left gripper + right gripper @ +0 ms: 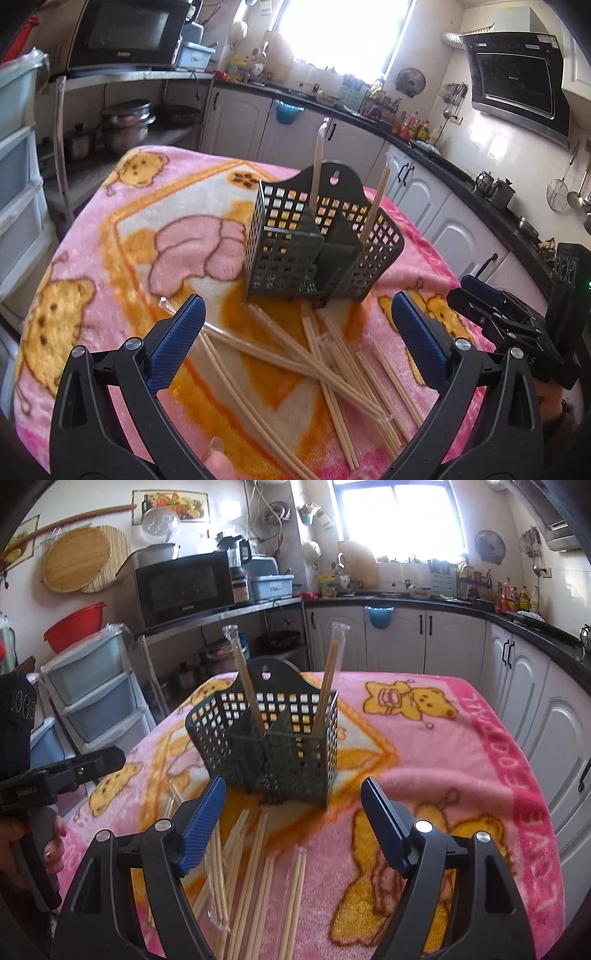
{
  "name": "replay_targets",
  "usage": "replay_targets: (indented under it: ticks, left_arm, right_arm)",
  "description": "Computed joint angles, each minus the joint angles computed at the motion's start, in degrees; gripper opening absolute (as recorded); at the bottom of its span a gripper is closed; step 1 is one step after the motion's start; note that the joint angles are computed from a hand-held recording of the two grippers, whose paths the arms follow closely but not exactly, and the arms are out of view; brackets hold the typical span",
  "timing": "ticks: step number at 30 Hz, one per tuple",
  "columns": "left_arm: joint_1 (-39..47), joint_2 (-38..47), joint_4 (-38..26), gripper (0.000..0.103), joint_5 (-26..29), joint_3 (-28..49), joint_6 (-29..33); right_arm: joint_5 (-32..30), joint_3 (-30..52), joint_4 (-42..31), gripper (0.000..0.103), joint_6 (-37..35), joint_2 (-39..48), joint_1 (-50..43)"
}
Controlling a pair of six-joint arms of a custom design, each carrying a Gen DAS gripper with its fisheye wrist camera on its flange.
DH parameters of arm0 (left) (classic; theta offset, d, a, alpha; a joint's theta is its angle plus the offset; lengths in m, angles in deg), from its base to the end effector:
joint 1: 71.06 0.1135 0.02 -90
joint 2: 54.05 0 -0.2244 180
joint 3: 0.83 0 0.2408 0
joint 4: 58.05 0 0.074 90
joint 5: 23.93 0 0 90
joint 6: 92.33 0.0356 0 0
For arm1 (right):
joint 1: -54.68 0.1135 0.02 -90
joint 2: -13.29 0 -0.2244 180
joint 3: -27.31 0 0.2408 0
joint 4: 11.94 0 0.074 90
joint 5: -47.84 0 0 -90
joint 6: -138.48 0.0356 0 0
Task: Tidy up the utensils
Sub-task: 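Move both tools back down to the chopsticks on the blanket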
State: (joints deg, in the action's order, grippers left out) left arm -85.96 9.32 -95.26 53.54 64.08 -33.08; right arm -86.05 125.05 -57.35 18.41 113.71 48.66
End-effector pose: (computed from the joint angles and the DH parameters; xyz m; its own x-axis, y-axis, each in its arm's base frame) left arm 0.2421 -0.0564 0.2572 -0.5255 -0.3766 -0.7629 -0.2188 0.9263 -0.3066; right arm 0.3682 -0.0140 0.2488 -0.4476 -0.3159 -0.8366 -0.7040 0.7014 0.1118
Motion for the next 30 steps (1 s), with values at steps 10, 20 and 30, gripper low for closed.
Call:
replay_targets:
  ticks: [10, 20, 30]
  left_arm:
    - [-1.83, 3.31, 2.91, 0.083, 3.87, -3.56, -2.76]
    - [-2.25, 14.33, 6.01, 0.057, 10.82, -1.08, -4.55]
    - [2.86, 21.61, 5.36, 0.041, 13.88, 4.7, -3.58]
  right_arm:
    - [2.01, -1.27, -5.55, 0.054, -7.28, 1.28, -0.95]
    - [7.28, -0.01, -8.23, 0.029, -9.69, 5.82, 0.86]
    - [8.39, 5.17, -10.03, 0.027, -7.58, 11.94, 2.62]
